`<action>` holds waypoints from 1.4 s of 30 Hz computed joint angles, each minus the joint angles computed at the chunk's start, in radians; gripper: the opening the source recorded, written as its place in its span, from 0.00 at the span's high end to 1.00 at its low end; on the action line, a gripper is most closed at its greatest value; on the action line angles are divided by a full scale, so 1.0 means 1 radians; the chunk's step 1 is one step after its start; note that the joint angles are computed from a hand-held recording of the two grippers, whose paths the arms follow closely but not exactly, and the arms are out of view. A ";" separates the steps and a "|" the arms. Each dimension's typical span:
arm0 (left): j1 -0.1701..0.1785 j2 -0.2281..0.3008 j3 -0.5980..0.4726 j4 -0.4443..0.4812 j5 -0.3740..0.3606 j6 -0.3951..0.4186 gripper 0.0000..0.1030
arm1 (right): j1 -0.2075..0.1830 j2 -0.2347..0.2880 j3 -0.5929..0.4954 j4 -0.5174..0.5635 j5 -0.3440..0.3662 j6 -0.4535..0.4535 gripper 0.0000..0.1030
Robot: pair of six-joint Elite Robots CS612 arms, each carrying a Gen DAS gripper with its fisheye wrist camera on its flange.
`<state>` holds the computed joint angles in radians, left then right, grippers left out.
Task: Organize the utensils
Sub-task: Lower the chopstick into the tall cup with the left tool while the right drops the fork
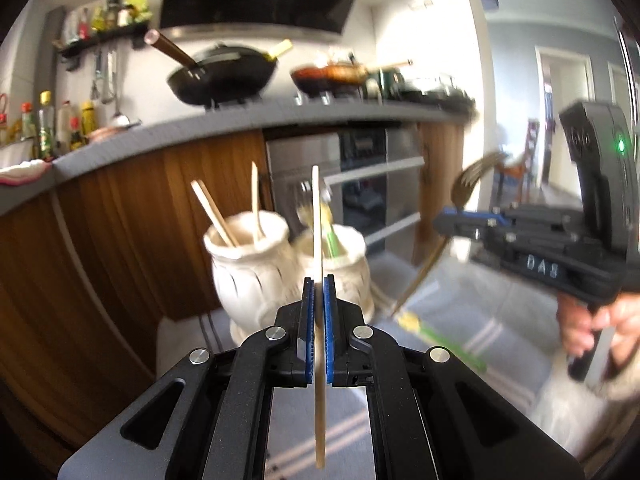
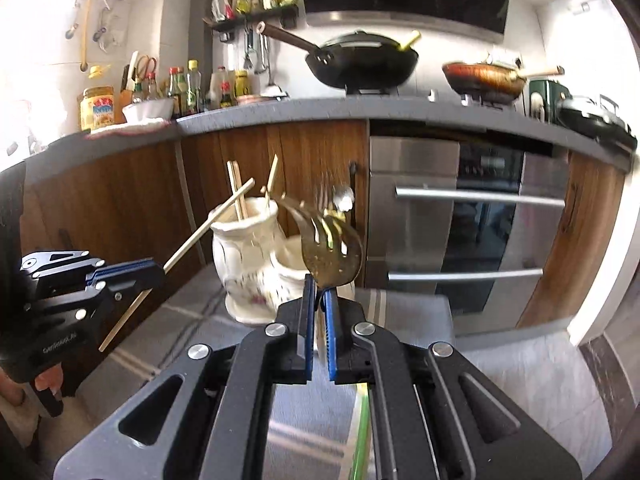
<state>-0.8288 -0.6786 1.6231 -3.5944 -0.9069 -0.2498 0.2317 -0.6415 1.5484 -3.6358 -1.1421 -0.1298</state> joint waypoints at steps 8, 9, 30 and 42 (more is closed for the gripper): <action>0.039 0.030 -0.048 -0.237 0.003 0.006 0.95 | 0.003 -0.015 -0.042 0.027 0.057 0.011 0.96; 0.044 0.035 -0.058 -0.261 0.001 0.009 0.95 | 0.003 -0.016 -0.047 0.028 0.062 0.015 0.96; 0.161 0.156 -0.288 -0.302 -0.144 -0.110 0.95 | 0.016 0.064 -0.266 0.036 0.060 0.168 0.96; 0.143 0.213 -0.347 -0.303 -0.079 0.012 0.95 | 0.019 0.111 -0.308 0.121 0.047 0.167 0.96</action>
<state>-0.6854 -0.4658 1.2759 -3.8973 -0.9863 -0.2374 0.2512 -0.5302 1.2406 -3.5146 -1.0951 0.0376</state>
